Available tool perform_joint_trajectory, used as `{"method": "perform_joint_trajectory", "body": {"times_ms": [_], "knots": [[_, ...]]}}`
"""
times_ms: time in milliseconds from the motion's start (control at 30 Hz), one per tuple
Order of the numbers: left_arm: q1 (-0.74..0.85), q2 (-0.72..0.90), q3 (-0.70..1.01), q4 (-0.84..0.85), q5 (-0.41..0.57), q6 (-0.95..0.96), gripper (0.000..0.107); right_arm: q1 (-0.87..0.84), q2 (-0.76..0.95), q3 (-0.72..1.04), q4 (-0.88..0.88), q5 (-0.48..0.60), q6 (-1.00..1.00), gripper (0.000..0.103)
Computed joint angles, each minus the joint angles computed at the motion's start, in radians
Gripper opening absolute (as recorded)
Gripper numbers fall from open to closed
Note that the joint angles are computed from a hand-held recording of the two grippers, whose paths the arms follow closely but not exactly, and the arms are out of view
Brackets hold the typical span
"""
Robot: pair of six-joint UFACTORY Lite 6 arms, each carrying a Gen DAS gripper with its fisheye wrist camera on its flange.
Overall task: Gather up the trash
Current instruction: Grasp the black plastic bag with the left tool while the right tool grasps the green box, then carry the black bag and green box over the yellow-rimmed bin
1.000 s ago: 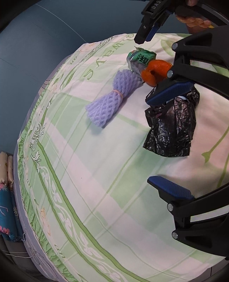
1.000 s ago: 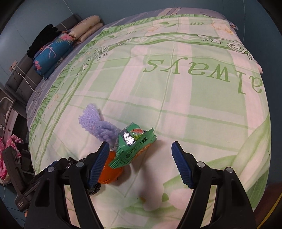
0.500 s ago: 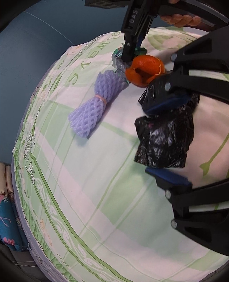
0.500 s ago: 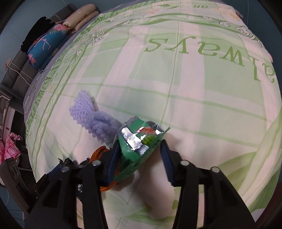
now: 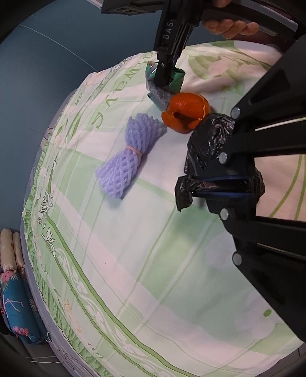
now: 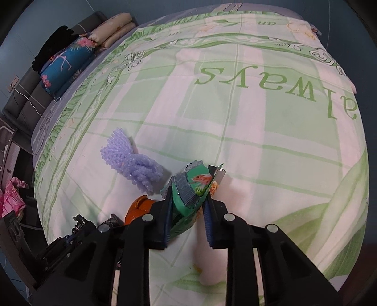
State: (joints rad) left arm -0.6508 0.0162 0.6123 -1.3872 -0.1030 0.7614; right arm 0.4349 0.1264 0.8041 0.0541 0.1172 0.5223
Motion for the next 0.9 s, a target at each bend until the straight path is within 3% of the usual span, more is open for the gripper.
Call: {"method": "perform_joint_trajectory", "body": {"times_ms": [200, 467, 633, 900], "knots": [[-0.022, -0.125, -0.066, -0.337, -0.018, 0.305, 0.006, 0.016, -0.140, -0.064, -0.066, 0.040, 0.070, 0.022], [-0.103, -0.324, -0.143, -0.745, -0.120, 0.652, 0.006, 0.090, -0.407, -0.169, -0.161, 0.125, 0.189, 0.022], [-0.154, -0.426, -0.165, -0.855, -0.199, 0.718, 0.006, 0.162, -0.592, -0.229, -0.294, 0.216, 0.347, 0.022], [-0.317, -0.508, -0.161, -0.850, -0.367, 0.633, 0.006, 0.269, -0.852, -0.286, -0.400, 0.388, 0.477, 0.022]]}}
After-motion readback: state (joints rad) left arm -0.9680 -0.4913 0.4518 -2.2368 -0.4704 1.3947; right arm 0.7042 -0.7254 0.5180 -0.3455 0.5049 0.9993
